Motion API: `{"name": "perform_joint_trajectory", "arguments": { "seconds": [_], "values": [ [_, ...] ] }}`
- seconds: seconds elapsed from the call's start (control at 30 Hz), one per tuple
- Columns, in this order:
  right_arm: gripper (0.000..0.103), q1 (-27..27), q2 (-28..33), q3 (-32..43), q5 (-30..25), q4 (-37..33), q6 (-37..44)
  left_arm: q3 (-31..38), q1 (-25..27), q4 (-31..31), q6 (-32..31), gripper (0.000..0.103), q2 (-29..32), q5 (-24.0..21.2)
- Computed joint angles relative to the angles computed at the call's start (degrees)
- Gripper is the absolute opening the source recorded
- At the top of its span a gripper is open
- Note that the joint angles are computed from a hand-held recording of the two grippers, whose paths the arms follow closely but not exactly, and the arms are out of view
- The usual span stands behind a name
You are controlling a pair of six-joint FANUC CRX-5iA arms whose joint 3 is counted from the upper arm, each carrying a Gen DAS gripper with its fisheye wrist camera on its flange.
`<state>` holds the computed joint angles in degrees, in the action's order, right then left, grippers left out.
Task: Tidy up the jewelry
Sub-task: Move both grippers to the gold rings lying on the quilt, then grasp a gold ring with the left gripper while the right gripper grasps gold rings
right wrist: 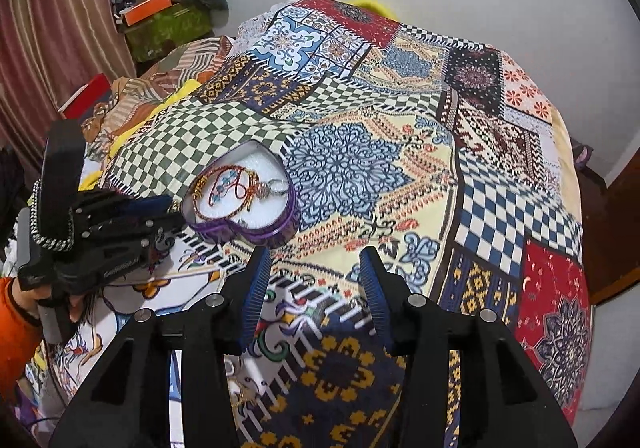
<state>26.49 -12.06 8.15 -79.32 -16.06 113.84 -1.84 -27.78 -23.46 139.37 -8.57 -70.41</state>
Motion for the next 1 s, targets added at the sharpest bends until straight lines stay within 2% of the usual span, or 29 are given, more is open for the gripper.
{"name": "perform_joint_trajectory", "arguments": {
  "seconds": [0.27, 0.43, 0.63, 0.83, 0.87, 0.97, 1.0],
  "values": [
    [0.043, -2.8, -1.5, -0.3, -1.7, -2.5, 1.0, -0.5, -2.8, 0.4, 1.9, 0.017, -2.0, -0.7],
    [0.043, -2.9, -4.1, -1.9, -2.3, -3.0, 2.5, 1.0, -7.4, -1.5, 4.6, 0.017, -3.4, -1.1],
    [0.043, 1.4, -7.2, -5.7, -2.3, -0.1, 3.0, 4.0, -12.9, -4.6, 7.3, 0.017, -2.7, -2.6],
    [0.043, 4.4, -7.7, -7.6, -2.8, 2.3, 2.9, 5.2, -16.5, -6.3, 9.7, 0.017, -2.0, -3.6],
    [0.042, 4.4, -7.5, -7.5, -3.1, 2.3, 2.8, 4.9, -16.6, -6.1, 10.0, 0.017, -2.2, -3.2],
    [0.028, 4.0, -6.1, -6.8, -4.4, 2.2, 2.4, 4.7, -17.0, -6.1, 10.9, 0.017, -2.2, -3.1],
    [0.027, 4.0, -5.9, -6.7, -4.8, 2.0, 2.3, 4.7, -17.2, -6.2, 11.3, 0.017, -2.2, -3.1]
  ]
}}
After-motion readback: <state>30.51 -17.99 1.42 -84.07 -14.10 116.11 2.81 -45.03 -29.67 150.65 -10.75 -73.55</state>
